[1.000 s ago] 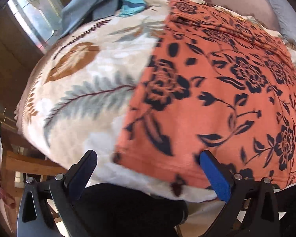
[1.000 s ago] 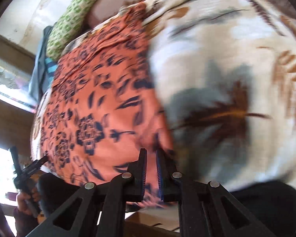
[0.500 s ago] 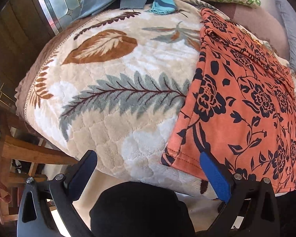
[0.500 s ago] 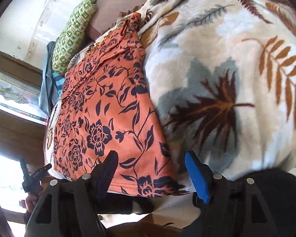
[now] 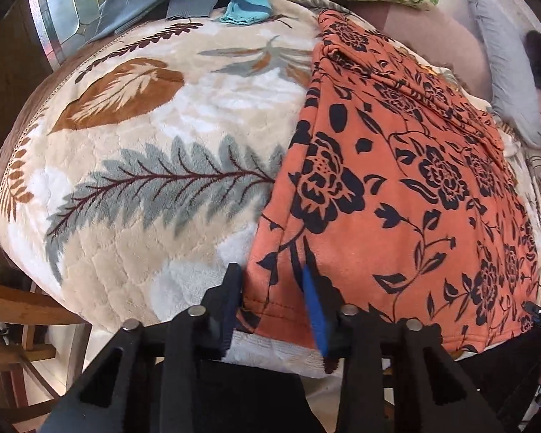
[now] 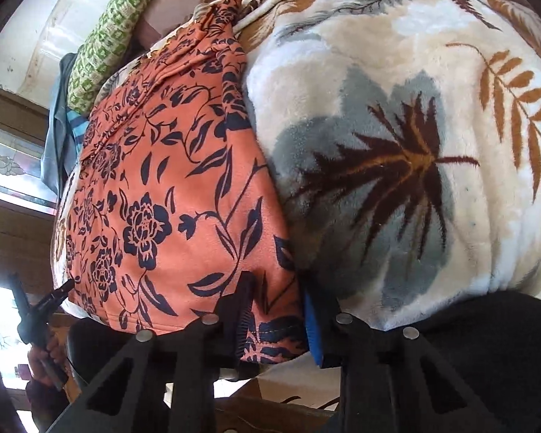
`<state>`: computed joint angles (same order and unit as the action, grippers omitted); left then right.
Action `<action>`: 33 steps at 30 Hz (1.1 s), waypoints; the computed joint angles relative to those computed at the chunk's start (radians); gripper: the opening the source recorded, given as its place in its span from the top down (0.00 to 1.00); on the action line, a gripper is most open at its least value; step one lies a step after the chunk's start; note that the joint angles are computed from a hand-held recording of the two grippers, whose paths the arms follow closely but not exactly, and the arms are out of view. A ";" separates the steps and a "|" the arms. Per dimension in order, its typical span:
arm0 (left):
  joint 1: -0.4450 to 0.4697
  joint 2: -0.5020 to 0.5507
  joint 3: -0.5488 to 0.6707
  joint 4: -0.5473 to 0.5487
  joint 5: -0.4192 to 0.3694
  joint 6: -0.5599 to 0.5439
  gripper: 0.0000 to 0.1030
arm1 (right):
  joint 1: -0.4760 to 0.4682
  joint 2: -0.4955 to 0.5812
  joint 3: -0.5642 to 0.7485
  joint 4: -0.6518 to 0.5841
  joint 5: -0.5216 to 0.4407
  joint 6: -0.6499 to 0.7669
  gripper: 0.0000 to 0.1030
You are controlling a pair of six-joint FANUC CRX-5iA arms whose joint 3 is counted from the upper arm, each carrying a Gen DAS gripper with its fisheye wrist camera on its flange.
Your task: Fold small clothes
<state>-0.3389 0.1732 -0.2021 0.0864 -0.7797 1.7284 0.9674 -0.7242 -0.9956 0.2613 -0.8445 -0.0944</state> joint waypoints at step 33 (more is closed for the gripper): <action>0.077 -0.030 -0.169 0.440 0.101 -0.419 0.91 | 0.009 -0.001 0.018 0.120 0.134 0.057 0.93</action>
<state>-0.2620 0.1435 -0.3714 0.5264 -0.6786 1.3098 0.9759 -0.7254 -0.9775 0.3813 -0.7107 -0.0372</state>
